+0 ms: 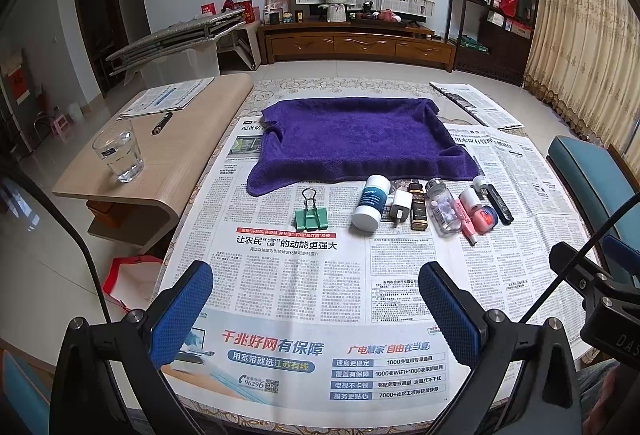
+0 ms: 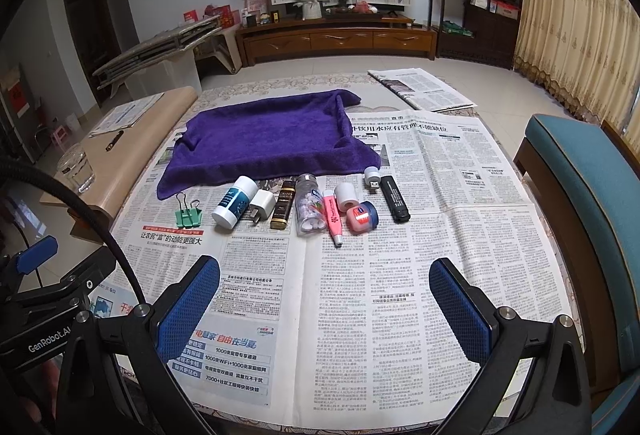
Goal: Organize rigid objects
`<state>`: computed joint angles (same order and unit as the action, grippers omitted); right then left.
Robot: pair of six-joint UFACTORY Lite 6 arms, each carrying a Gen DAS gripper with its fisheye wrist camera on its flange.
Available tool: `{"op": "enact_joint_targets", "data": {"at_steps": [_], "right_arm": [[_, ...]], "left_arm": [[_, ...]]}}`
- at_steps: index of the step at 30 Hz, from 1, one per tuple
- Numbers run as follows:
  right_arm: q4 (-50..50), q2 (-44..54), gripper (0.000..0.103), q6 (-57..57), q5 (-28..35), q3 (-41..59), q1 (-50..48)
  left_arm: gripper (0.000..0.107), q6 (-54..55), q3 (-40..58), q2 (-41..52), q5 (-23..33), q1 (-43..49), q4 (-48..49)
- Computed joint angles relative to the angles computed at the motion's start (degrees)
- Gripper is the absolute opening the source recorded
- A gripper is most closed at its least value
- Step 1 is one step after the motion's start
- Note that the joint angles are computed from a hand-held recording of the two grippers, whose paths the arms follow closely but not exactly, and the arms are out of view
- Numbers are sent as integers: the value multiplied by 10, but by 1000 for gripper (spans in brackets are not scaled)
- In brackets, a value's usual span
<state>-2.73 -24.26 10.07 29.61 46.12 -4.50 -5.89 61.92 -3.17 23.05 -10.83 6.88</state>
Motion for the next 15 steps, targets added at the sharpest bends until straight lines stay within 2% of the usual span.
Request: {"op": "enact_joint_targets", "data": {"at_steps": [15], "right_arm": [[1,-3,103,-1,6,0,2]], "left_arm": [[103,-2,-3,3,-5,1,2]]}}
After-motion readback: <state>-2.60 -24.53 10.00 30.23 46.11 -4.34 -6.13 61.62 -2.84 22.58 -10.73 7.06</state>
